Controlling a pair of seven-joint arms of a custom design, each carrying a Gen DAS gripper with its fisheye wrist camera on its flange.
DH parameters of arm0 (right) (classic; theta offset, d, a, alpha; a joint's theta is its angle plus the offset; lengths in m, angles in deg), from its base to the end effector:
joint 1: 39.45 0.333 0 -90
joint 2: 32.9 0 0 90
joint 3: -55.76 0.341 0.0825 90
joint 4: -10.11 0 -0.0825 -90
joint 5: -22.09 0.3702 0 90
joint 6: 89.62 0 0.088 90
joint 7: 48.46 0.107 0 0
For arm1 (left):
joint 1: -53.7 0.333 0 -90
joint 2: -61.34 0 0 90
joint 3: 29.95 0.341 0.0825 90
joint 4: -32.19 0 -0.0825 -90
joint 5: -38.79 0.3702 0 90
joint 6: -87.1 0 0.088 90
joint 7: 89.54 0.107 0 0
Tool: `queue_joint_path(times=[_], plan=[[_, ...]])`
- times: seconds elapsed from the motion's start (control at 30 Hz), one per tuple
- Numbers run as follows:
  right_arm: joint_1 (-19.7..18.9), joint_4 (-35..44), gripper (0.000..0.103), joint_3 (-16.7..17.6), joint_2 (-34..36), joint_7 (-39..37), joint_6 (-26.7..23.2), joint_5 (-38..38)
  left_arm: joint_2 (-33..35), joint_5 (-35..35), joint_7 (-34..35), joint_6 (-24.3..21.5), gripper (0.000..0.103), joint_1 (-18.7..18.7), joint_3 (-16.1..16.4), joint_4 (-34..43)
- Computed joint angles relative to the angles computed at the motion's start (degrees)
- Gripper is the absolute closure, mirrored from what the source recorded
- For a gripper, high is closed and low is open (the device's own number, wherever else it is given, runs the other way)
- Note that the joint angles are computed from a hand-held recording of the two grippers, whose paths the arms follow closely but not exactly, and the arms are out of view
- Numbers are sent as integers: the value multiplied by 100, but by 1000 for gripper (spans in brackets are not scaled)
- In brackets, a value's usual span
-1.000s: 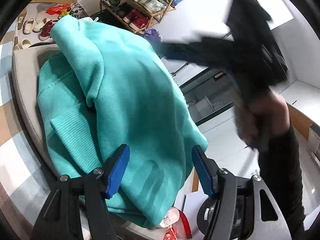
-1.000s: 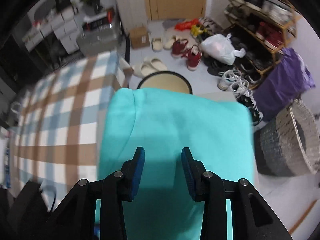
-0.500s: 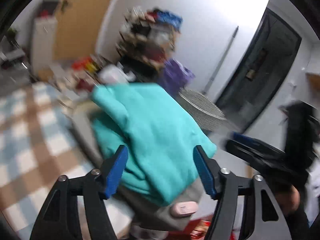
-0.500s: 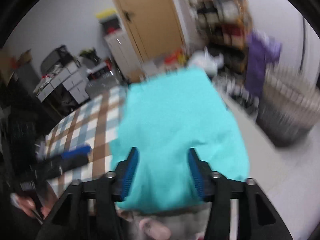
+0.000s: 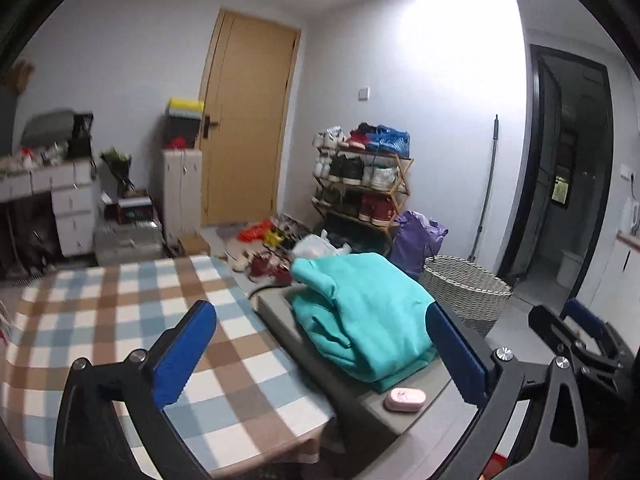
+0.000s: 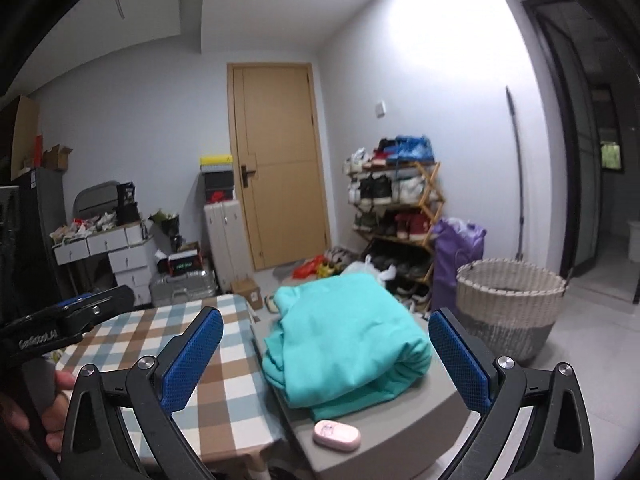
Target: Fold large clothes
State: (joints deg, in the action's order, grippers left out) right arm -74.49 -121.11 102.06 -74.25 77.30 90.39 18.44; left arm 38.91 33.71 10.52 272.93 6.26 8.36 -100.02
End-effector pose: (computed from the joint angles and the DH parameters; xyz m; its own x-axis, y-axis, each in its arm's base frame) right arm 0.3810 0.2265 0.6992 -0.0374 -0.9978 -0.0555 -0.1493 0.0604 -0.9869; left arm 0.4814 -0.0098 0.6440 -0.2124 -0.9652 0.1524 -0.3372 -0.0740 -0.9385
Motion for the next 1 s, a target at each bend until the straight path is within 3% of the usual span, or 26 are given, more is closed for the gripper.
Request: queue_joint_path(times=[0.1, 0.2, 0.4, 0.47, 0.73, 1.0], plan=[[118, -286, 0, -114, -473, 126, -155, 85, -74, 110, -192, 68, 1, 440, -369, -240], [221, -469, 0, -160, -769, 314, -382, 141, -363, -213, 154, -311, 1, -134, 43, -257], [333, -421, 0, -182, -688, 382, -414, 28, 2, -242, 297, -350, 1, 335, -386, -141], [112, -449, 0, -64, -923, 637, -513, 59, 18, -385, 410, -291, 1, 310, -371, -137], [43, -618, 0, 1, -1143, 925, -592, -81, 433, -676, 565, -33, 1, -235, -42, 50], [-47, -686, 0, 36, -1316, 970, -672, -276, 528, -510, 359, -35, 1, -310, -26, 53]])
